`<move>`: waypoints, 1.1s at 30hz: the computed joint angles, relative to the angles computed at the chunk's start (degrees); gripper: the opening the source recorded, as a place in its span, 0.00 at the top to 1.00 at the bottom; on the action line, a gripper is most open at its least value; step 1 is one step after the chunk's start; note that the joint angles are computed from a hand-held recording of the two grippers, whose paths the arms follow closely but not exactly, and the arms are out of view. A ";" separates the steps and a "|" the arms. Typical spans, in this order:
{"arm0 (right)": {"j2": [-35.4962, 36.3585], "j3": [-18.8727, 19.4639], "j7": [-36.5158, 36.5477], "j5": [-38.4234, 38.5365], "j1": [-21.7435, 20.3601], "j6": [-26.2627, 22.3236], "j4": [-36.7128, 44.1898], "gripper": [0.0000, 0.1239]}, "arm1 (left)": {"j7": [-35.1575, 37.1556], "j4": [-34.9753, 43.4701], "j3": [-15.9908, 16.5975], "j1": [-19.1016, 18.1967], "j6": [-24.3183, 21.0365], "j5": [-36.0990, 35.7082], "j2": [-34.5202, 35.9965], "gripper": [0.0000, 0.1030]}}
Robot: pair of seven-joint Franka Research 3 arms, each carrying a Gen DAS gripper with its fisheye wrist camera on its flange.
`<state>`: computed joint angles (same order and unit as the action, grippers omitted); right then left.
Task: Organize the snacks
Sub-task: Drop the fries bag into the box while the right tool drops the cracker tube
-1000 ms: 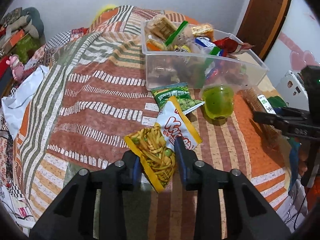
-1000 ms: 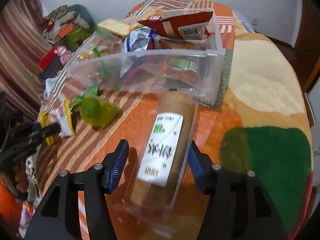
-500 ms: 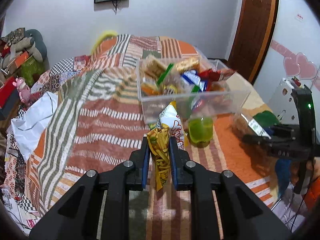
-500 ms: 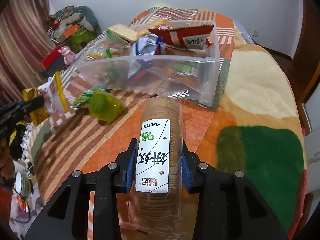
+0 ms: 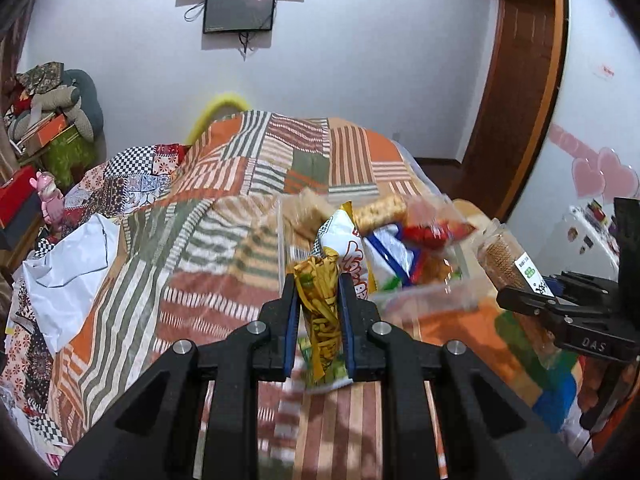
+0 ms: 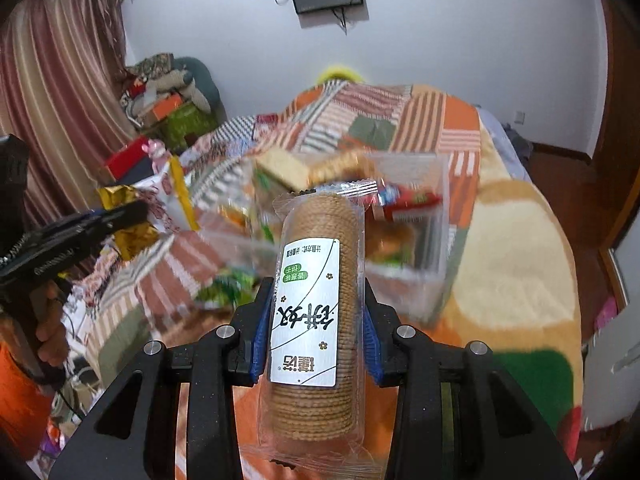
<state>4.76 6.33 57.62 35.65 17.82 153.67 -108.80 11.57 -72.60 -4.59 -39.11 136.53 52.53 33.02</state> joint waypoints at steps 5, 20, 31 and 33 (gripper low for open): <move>4.45 0.46 0.54 -1.06 0.37 1.23 5.57 0.72 | 2.13 6.09 0.84 0.47 -1.34 -1.65 4.16 0.82; 18.26 0.78 8.76 -12.29 2.08 -2.33 22.25 0.72 | 10.79 22.75 3.20 1.99 -3.27 -12.77 17.16 0.82; 19.36 -0.05 11.49 -18.03 3.38 -2.69 22.60 0.69 | 15.37 23.02 3.69 1.60 -2.86 -17.12 18.77 0.81; 18.59 0.34 11.13 -17.59 2.89 -2.54 22.06 0.69 | 15.61 21.99 3.46 1.66 -2.68 -17.34 18.09 0.78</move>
<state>23.36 6.66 68.75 18.07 20.70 151.13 -86.74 27.18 -50.61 -1.13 -37.45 133.86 35.19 51.11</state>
